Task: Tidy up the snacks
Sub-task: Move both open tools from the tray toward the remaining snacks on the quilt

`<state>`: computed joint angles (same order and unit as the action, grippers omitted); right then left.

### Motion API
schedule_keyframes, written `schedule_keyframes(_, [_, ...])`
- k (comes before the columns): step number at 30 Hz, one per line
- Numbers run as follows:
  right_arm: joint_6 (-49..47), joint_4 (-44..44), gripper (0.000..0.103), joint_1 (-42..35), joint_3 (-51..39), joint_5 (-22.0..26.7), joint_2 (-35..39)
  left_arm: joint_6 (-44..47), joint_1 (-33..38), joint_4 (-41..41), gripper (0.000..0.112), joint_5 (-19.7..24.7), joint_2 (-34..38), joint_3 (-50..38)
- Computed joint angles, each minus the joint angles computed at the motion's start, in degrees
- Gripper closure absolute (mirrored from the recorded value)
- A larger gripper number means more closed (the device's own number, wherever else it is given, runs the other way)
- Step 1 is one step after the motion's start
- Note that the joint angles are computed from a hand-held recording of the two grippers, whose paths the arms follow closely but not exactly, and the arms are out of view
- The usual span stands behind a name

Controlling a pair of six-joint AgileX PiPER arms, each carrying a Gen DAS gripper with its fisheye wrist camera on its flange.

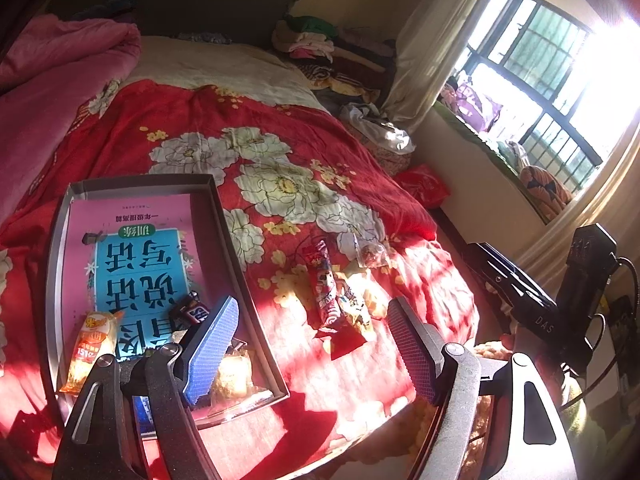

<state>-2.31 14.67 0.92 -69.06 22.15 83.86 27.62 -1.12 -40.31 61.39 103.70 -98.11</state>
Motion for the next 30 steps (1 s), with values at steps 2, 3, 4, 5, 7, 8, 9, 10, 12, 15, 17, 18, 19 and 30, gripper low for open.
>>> schedule_keyframes(2, [-2.29,1.95,0.010,-0.83,0.44,0.36,0.01,-0.29,-0.84,0.44,0.034,-0.27,-0.23,0.48])
schedule_keyframes(3, [-2.74,2.26,0.010,-1.12,0.68,0.40,0.01,-0.61,-1.31,0.75,0.034,-0.40,-0.21,0.51])
schedule_keyframes(4, [-3.55,2.94,0.010,-1.45,1.00,0.35,0.01,-0.77,-1.66,0.88,0.034,-0.53,-0.23,0.67])
schedule_keyframes(5, [-4.76,4.03,0.010,-1.80,1.25,0.43,0.05,-0.92,-2.02,1.00,0.034,-0.60,-0.24,0.81])
schedule_keyframes(7, [-6.68,5.96,0.010,-2.66,1.76,0.60,0.19,-1.30,-2.75,1.31,0.034,-0.93,-0.34,1.24])
schedule_keyframes(8, [-7.82,7.12,0.010,-3.09,2.10,0.55,0.25,-1.41,-3.03,1.45,0.034,-1.06,-0.34,1.39])
schedule_keyframes(9, [-8.78,8.11,0.010,-3.53,2.40,0.55,0.33,-1.60,-3.35,1.71,0.034,-1.25,-0.34,1.56])
schedule_keyframes(10, [-9.88,9.21,0.010,-4.00,2.79,0.42,0.39,-1.92,-3.71,2.06,0.034,-1.41,-0.30,1.61])
schedule_keyframes(12, [-11.51,10.73,0.010,-4.86,3.29,0.49,0.74,-2.83,-4.34,2.88,0.034,-1.49,-0.01,1.38])
schedule_keyframes(15, [-14.19,12.95,0.010,-5.77,3.94,0.55,1.41,-3.51,-5.18,3.50,0.034,-1.75,0.31,1.47])
schedule_keyframes(17, [-16.01,14.24,0.010,-6.11,4.36,0.48,1.74,-4.03,-5.82,4.34,0.034,-1.96,0.66,1.28])
schedule_keyframes(18, [-16.41,14.36,0.010,-6.22,4.39,0.56,1.98,-4.36,-6.17,4.74,0.034,-2.03,0.82,1.23])
schedule_keyframes(19, [-16.96,14.59,0.010,-6.29,4.49,0.50,2.13,-4.59,-6.45,5.03,0.034,-2.07,0.96,1.23])
schedule_keyframes(30, [-27.27,22.56,0.010,-8.19,4.96,1.02,4.43,-6.75,-9.53,8.17,0.034,-2.83,3.00,0.62])
